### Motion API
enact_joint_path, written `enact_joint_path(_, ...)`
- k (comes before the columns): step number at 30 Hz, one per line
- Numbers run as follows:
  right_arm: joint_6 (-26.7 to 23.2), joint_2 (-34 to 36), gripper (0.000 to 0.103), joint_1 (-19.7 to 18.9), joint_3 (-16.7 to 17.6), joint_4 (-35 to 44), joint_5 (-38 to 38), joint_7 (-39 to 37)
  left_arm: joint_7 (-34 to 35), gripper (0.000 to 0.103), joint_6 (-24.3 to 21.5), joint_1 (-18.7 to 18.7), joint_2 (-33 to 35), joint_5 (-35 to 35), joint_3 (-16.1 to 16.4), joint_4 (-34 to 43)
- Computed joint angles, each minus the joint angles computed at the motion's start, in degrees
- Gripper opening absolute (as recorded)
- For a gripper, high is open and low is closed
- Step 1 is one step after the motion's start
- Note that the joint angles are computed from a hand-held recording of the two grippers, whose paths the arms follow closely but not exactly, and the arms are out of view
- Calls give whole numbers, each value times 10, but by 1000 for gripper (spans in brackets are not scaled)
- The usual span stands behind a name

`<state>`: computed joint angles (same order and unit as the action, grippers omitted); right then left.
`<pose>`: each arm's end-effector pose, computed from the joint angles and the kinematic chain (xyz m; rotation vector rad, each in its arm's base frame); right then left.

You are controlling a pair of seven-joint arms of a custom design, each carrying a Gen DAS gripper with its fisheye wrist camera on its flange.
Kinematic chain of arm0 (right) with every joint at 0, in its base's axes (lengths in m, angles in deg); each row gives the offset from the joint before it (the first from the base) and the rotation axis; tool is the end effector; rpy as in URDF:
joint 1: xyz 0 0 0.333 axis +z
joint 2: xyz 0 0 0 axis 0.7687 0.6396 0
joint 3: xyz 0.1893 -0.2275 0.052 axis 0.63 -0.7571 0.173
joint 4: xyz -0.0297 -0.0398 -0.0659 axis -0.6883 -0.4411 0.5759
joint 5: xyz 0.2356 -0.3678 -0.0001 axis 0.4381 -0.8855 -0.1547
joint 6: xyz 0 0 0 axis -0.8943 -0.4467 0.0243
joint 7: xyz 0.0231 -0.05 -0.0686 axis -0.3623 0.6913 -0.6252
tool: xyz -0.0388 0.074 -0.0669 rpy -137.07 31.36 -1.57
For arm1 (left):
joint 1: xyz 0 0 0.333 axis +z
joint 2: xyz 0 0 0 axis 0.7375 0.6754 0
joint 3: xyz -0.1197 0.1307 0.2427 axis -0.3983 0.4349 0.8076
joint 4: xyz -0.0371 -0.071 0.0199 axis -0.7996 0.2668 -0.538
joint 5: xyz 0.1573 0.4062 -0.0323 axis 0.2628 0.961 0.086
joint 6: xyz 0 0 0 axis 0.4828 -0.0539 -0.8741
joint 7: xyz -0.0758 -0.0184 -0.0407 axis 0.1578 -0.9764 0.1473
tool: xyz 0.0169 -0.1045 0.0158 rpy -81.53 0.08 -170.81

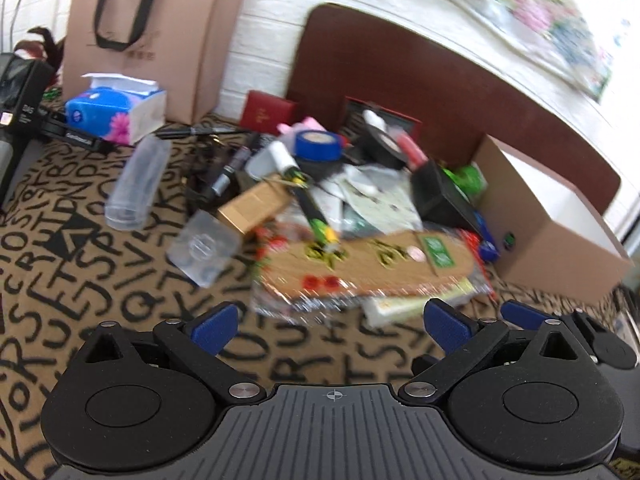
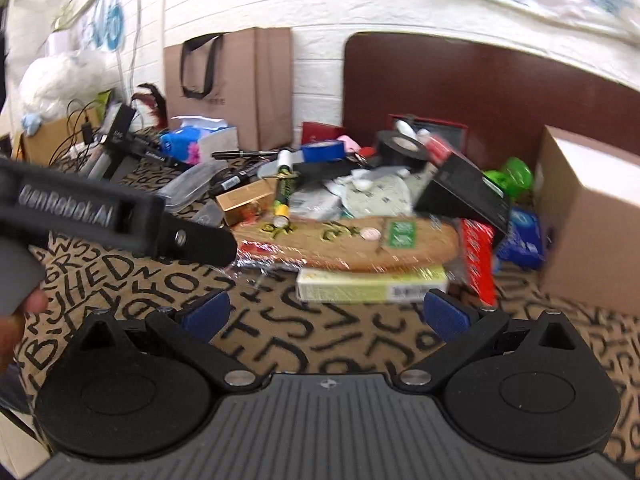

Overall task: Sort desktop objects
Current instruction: 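Close the left gripper on the white-capped black marker while the right gripper closes on the green-and-yellow marker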

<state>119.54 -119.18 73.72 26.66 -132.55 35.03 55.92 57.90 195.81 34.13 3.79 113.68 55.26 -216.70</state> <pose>0.4193 0.0497 0.4556 -1.8994 0.9851 -0.6089 0.4130 -0.2195 0.4984 -1.9054 1.5881 -1.0871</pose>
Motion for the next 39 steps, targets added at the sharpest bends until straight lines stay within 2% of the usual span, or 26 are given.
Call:
enact_joint_path(4,11,49,102,39,-19,46,56,-65,13,103,21,12,28,3,13,24)
enact_joint_path(7,9,89,100,48,-15,81,110,-122,16,103,37,27,59,10,11,50)
enact_joint_path(11,-7,138,95,42,-2,124,164,-181,75,102,38,-11,114,-33,54,92)
enact_joint_path(14,-12,173,87,28,19,152,178,-196,115,99,44,-22,145,-65,69,114)
enact_joint_path(16,-15,194,77,19,33,169,189,-205,135,98,49,-27,161,-92,77,125)
enact_joint_path(18,-17,216,70,8,47,187,202,-216,161,93,45,-36,176,-125,87,137)
enact_joint_path(21,-23,247,60,-11,71,212,189,-197,232,86,37,-58,197,-188,108,156)
enact_joint_path(24,-26,271,50,-23,89,233,179,-183,245,85,20,-35,216,-202,89,176)
enact_joint_path(26,-29,282,42,-29,97,242,169,-172,260,85,24,-28,223,-223,83,180)
enact_joint_path(29,-36,289,19,-36,103,247,143,-139,285,84,23,-25,225,-254,78,184)
enact_joint_path(36,-33,263,18,-40,104,221,108,-106,276,83,14,-8,220,-254,57,183)
enact_joint_path(39,-31,244,18,-39,100,203,89,-86,302,83,10,-27,212,-291,67,176)
